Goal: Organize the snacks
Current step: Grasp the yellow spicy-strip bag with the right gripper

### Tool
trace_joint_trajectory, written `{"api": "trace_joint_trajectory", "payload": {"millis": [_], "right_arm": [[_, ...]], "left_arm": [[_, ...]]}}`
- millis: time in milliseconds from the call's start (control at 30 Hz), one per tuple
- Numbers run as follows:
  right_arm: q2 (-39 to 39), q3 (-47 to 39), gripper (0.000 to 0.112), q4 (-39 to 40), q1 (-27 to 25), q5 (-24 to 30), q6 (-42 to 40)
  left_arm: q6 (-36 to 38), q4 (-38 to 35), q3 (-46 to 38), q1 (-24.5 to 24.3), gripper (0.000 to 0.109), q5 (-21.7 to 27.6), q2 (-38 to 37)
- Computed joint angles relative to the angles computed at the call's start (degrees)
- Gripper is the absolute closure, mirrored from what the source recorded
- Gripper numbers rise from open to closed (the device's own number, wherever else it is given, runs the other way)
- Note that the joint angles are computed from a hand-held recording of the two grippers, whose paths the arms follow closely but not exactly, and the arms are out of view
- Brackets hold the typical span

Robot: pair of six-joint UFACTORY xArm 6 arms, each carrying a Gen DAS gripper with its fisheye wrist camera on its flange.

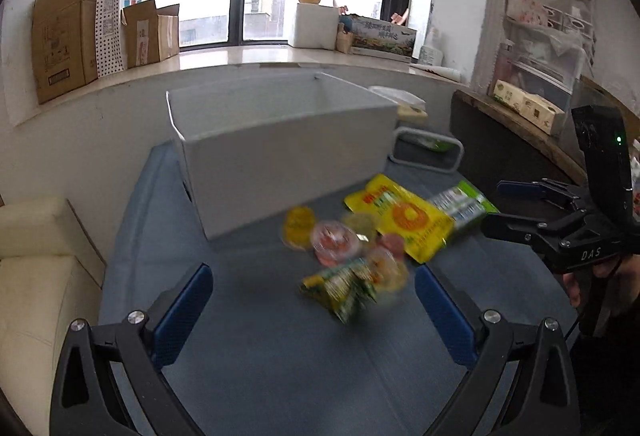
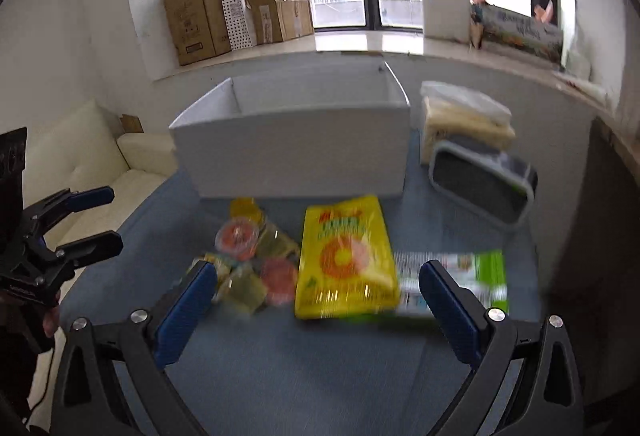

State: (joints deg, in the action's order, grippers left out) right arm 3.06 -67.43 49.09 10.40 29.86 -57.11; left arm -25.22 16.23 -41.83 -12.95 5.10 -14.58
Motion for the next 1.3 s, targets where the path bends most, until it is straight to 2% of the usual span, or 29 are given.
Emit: {"api": "trace_joint_trajectory", "payload": {"millis": [100,167,267,367,467,567,767,1033,1167,1233,1267,1300], "right_arm": [[-1.77,3.44,0.009,-0.33,0.32,-1.24,-1.33],[-1.78,4.12,0.009,0.23,0.6,-2.53,-2.33],[0.77,2.09,0.009,-1.39,0.85,-3.46,-1.06],[5.2,-2.06,0.009,-5.3,1.23,-4.84,1.21],[10.88,-8.31,0.009,-9.58,0.97,-3.23,5.76],[16.8,-15.45,0.009,-13.76,0.97,-0.91,10.66],[23.28,-21.98,0.009,-21.09,2.27,-0.2,15.22],[27.23,-27.67,0.012,-18.28,1.8,4.79,15.27],[26.39,-25.71,0.031,-23.34,2.42,1.46,15.51],[25.71,-25.08,0.043,-22.49,2.2,1.27,15.77],[25.32,-25.04,0.058,-20.99,1.98,1.89,14.83],[24.9,-24.79,0.063,-20.76,1.87,2.34,14.87]], "left_arm": [[-4.86,4.08,2.17,-1.92,0.006,0.62,-1.51],[-2.91,0.68,3.19,-3.39,0.006,0.95,-2.17],[-4.9,2.51,3.72,-4.08,0.006,2.1,-2.94],[-3.08,-0.61,4.54,-4.78,0.006,2.08,-3.54],[-5.23,1.72,4.2,-4.59,0.006,2.72,-3.47],[-3.96,-0.01,3.78,-4.59,0.006,2.74,-2.86],[-1.68,-2.01,2.55,-4.1,0.006,3.25,-0.94],[3.22,-8.16,2.36,-3.76,0.006,2.65,0.89],[5.38,-11.07,2.32,-3.78,0.006,2.19,1.66],[6.94,-13.4,2.14,-4.1,0.006,1.95,2.06],[7.24,-13.66,1.96,-4.22,0.006,1.96,2.23],[6.57,-12.64,1.96,-4.19,0.006,1.88,2.2]]}}
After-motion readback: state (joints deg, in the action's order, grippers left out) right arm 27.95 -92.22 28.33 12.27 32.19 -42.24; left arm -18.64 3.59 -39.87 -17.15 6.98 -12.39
